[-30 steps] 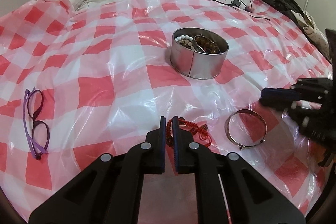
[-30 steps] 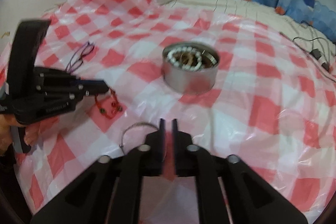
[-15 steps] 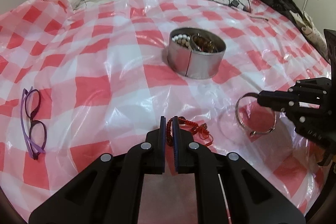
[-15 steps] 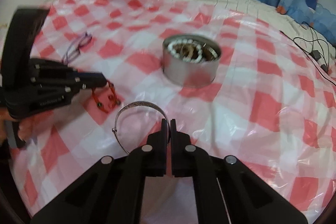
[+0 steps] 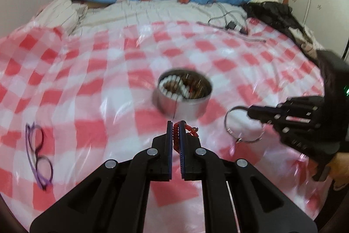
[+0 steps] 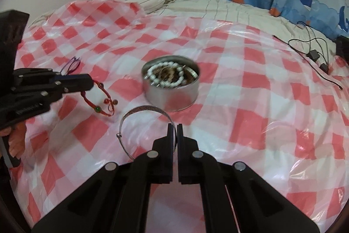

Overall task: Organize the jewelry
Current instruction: 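Carry both items to the silver tin and release the red bracelet from the left gripper, then lower the silver bangle into the tin and open the right gripper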

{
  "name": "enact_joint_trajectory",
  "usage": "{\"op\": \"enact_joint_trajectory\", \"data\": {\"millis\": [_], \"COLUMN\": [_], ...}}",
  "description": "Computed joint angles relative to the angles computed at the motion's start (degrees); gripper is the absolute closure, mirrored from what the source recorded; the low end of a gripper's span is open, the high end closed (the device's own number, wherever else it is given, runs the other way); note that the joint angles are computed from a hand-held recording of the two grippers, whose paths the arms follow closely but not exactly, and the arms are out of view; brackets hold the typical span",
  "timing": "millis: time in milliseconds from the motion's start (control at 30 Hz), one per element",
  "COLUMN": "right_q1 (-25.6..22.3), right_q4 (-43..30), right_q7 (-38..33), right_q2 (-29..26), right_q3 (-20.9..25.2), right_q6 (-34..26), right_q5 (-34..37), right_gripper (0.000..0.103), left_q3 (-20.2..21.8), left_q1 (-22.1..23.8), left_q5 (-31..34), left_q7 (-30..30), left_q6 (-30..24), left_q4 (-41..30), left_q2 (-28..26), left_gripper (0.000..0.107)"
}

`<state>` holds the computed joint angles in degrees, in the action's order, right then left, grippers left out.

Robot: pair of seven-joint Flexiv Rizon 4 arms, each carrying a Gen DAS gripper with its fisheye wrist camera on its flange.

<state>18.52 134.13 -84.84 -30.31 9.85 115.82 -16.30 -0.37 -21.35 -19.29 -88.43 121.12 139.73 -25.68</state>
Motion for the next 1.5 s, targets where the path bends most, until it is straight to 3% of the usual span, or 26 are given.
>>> {"op": "enact_joint_trajectory", "data": {"millis": [167,333,533,800,1067,1333,1500], "right_q1": [-0.03,0.99,3.04,5.96,9.82,10.96,10.74], "right_q4": [-2.36,-4.72,-8.79,-13.87,-16.17,-16.65,-16.75], "right_q7": [0.56,0.28,-0.43,-1.01,-1.40,-1.65,-1.75], "right_q2": [-0.44,-1.09,-3.05,-5.64,-7.60,-8.54,-8.75], "right_q3": [-0.96,-2.37,-4.01,-4.44,-6.65,-7.58,-7.36], "right_q6": [0.11,-0.50,-2.59,-4.73,-5.41,-5.43,-5.35], "right_q5": [0.82,1.85,2.71,2.52,3.98,5.10,5.24], "right_gripper": [0.100,0.100,0.100,0.100,0.099,0.099,0.099], "left_q3": [-0.84,-3.58,-0.41,8.75,14.35,13.55,11.26], "left_q1": [1.15,5.43,4.61,-4.96,-16.96,-22.54,-22.79], "left_q5": [1.13,4.26,1.67,-5.03,-18.61,-30.25,-35.00], "left_q7": [0.50,-2.02,-2.16,1.32,9.68,18.77,22.96], "left_q6": [-1.44,-2.65,-9.02,-7.51,-5.70,-1.79,0.29], "left_q4": [-5.17,-11.09,-15.37,-10.96,-7.88,-7.32,-7.63], "left_q2": [-0.64,-4.38,-8.47,-7.73,-7.45,-7.91,-8.45], "left_gripper": [0.102,0.102,0.101,0.075,0.065,0.062,0.061]}}
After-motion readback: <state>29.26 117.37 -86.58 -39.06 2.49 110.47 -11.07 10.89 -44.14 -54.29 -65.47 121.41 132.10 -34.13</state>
